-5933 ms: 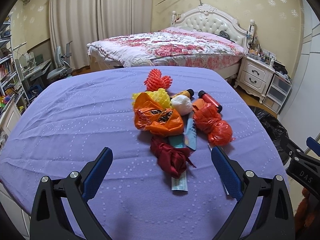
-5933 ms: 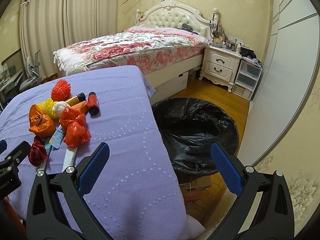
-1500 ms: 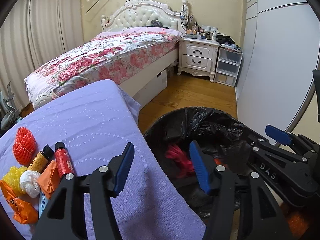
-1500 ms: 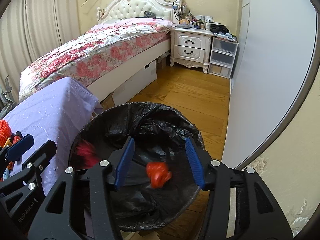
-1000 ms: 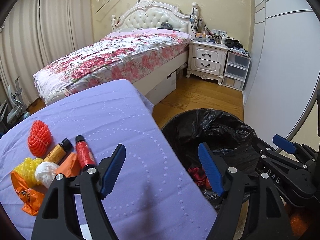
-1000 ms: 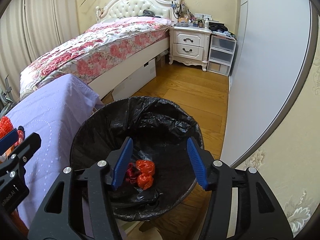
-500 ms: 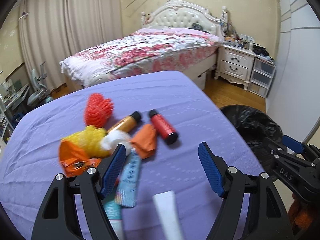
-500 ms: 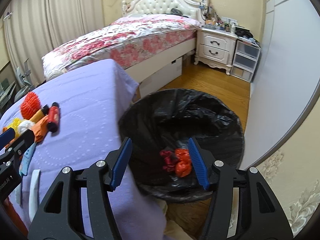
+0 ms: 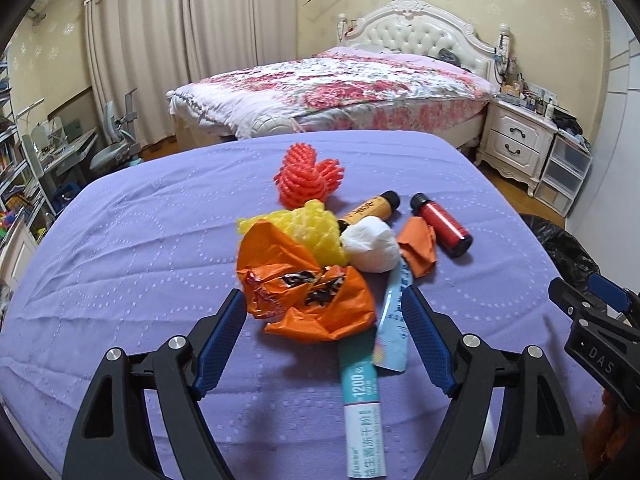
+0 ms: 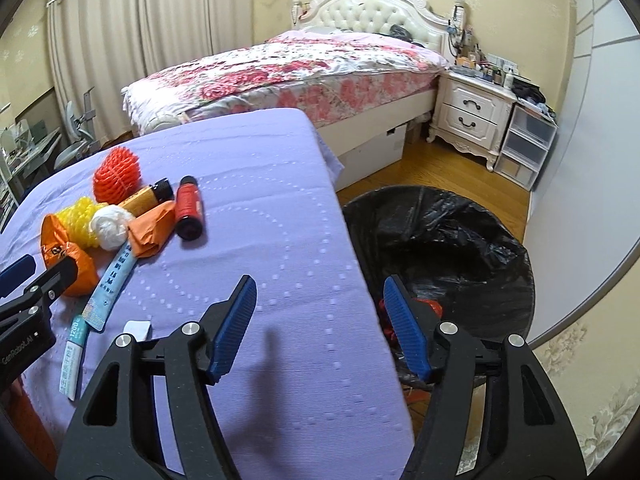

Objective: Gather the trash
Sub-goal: 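Return both tools to the table and grasp the orange bag with the left tool, then grasp the teal toothpaste tube with the right tool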

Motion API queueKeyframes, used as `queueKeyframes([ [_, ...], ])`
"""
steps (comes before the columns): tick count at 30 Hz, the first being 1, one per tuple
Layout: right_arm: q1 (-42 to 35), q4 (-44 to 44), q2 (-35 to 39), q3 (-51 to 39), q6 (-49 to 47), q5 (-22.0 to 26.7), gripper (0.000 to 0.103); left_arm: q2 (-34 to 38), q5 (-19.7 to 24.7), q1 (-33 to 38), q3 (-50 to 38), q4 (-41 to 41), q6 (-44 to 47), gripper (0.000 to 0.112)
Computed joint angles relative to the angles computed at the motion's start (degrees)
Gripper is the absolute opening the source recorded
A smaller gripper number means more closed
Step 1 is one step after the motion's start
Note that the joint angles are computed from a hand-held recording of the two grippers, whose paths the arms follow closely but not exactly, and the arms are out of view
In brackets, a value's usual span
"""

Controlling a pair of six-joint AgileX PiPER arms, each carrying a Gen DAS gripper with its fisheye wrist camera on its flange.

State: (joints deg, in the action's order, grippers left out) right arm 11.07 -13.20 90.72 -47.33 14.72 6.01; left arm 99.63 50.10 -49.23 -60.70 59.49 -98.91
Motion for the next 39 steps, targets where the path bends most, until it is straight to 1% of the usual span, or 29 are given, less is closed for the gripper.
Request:
queueKeyframes([
  [4, 1.8, -8.0, 0.4, -0.3, 8.3, 0.6, 0.065, 0.1, -1.8, 2.0, 1.0, 0.2, 0.3, 0.078],
  [7, 2.3, -9.5, 0.8, -0.6, 9.9, 0.8, 0.065, 0.3, -3.3, 3.9, 1.3, -1.0, 1.9, 0.079],
  [9, 2.4, -8.9, 1.2, -0.9, 9.3, 0.9, 0.065, -0.2, -5.5, 5.2, 2.2, -1.5, 2.3, 0.08],
  [13, 2.9, -10.6, 1.8, -1.4, 11.0, 1.3, 0.065, -1.5, -9.3, 7.0, 3.5, -2.8, 3.9, 0.079],
  [14, 3.0, -11.2, 1.9, -1.5, 11.7, 1.3, 0.065, -1.8, -10.0, 7.3, 4.0, -2.6, 3.7, 0.079],
  [15, 3.2, -12.1, 1.9, -1.5, 12.5, 1.3, 0.065, -2.0, -10.6, 7.4, 4.3, -2.5, 3.6, 0.075],
  [18, 3.5, -14.2, 2.0, -1.6, 14.6, 1.3, 0.065, -3.0, -12.3, 7.5, 5.8, -1.7, 3.2, 0.073],
  [20, 3.4, -14.7, 1.8, -1.3, 15.0, 1.1, 0.065, -3.4, -12.2, 7.2, 6.1, -1.4, 3.2, 0.072],
  [24, 3.5, -12.2, 1.1, -0.7, 12.7, 1.0, 0.065, -5.1, -11.3, 6.2, 7.5, -0.5, 1.9, 0.071],
  [32, 6.5, -9.4, -1.4, 1.3, 9.7, 1.3, 0.065, -10.8, -7.7, 3.9, 11.7, 1.0, -0.9, 0.071],
  [35, 8.5, -10.6, -2.6, 2.6, 11.0, 1.4, 0.065, -13.3, -6.4, 3.9, 13.6, 2.6, -4.2, 0.071],
  [37, 10.0, -12.9, -3.0, 3.1, 13.4, 1.7, 0.065, -14.0, -5.7, 4.5, 14.0, 3.0, -4.6, 0.071],
  [39, 11.7, -16.2, -3.4, 3.4, 16.9, 2.3, 0.065, -14.9, -5.9, 5.3, 14.4, 2.7, -4.5, 0.071],
])
